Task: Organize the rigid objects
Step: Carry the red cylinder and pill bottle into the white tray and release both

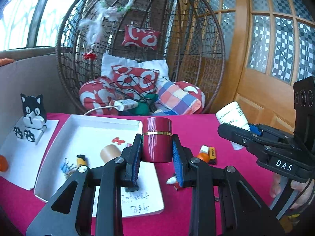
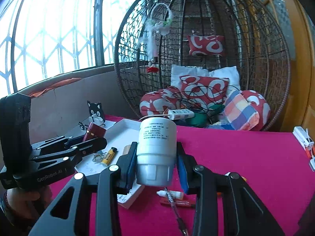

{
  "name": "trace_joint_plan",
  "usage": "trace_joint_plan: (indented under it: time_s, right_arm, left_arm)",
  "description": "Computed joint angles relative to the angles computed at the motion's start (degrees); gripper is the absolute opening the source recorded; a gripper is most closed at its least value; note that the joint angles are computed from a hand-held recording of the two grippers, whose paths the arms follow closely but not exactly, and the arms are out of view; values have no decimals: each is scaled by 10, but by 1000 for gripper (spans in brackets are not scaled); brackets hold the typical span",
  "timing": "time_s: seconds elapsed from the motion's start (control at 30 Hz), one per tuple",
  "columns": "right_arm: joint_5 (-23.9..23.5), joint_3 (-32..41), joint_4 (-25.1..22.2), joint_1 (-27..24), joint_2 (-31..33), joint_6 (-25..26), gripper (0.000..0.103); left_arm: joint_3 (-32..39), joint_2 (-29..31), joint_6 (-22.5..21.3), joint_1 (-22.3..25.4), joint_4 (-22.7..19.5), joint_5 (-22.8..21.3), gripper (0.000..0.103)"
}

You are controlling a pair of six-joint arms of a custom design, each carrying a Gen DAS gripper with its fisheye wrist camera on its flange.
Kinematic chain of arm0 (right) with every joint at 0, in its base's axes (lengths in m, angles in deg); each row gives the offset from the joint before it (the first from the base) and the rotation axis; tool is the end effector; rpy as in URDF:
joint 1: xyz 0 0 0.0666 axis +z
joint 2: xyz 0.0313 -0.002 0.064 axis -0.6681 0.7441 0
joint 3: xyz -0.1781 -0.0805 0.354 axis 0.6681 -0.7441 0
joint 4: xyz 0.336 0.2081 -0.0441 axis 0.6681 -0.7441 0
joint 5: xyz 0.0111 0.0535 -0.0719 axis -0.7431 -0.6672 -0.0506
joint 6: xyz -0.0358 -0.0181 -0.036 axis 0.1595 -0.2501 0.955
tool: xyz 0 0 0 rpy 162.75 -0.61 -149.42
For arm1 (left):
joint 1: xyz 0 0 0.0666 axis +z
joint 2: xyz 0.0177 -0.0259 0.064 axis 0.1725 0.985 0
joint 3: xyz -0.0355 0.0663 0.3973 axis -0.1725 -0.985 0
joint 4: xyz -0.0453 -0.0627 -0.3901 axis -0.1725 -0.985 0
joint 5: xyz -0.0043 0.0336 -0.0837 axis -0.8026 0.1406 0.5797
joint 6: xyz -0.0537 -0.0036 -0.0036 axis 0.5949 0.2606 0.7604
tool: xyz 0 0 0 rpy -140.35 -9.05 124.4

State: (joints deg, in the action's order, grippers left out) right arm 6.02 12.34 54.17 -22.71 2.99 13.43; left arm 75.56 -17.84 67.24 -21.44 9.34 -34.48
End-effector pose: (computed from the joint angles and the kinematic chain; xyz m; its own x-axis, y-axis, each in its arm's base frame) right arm 0.3239 0.1195 0.4698 -0.3643 -0.1553 -0.9182 -0.4983 0.8655 0.0513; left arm 0.3008 -0.1744 0.4419 -0.4134 -0.1009 -0.9049 0.2056 0.9578 -0.2007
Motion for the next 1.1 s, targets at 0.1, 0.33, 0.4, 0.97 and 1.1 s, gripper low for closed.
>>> trace_joint_plan:
  time_s: [0.1, 0.33, 0.4, 0.97, 1.1]
  right_arm:
    - [3, 7, 0, 12, 12, 1, 36]
    - [7, 22, -7, 36, 47, 3, 36]
    - [11, 27, -9, 41, 59, 5, 36]
    - [12, 70, -53, 81, 170, -9, 36]
    - [18, 68, -59, 101, 188, -2, 36]
  left_arm:
    - [-7, -7, 5, 13, -1, 2, 28]
    - [-16, -13, 16, 45, -6, 13, 28]
    - [-18, -12, 16, 54, -7, 15, 28]
    - [-6, 56, 3, 157, -22, 35, 28]
    - [-9, 76, 7, 156, -27, 20, 28]
